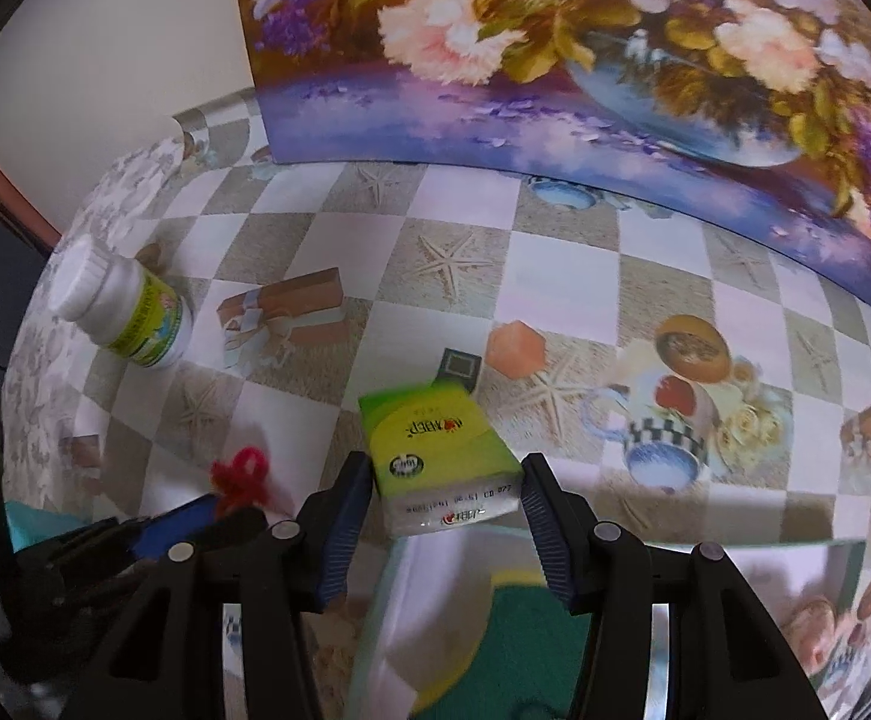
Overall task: Organize soft objects
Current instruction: 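Grasp the green tissue box with the right tool while the left tool lifts the plush toy, then carry the plush toy and tissue box over the tray with both tools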
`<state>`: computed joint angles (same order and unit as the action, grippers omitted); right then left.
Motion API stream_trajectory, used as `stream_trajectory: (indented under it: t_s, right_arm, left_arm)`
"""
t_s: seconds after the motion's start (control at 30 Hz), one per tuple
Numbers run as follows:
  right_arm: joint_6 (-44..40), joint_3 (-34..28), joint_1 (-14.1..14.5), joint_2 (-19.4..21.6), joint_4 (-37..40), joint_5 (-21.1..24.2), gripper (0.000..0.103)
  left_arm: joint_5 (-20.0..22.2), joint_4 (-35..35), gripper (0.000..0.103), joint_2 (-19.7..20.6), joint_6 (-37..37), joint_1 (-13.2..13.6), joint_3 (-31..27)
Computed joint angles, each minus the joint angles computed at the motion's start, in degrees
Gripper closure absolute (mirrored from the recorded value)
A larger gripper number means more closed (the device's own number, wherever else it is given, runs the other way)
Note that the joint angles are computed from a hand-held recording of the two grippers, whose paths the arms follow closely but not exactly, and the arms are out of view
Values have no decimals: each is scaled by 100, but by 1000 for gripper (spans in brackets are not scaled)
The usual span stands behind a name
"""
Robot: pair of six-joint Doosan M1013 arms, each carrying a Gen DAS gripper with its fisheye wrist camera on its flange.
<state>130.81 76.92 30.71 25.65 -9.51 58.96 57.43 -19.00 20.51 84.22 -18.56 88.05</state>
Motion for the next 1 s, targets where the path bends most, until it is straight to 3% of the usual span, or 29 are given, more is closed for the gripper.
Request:
stream_trajectory:
  t_s: [0.4,0.67,1.0]
  right_arm:
    - [622,606,211,-655,-327,-348,50]
    - [1436,1156,383,-1186,-643,-735,50]
    - [2520,1771,550,-1653,-1332,-424,50]
  left_arm:
    - [-243,-146,76,-501,364,-61,322]
    - [-580,-236,76,-954,774,-250,555]
    - [-436,-121,76,-1068,1078,-660,675]
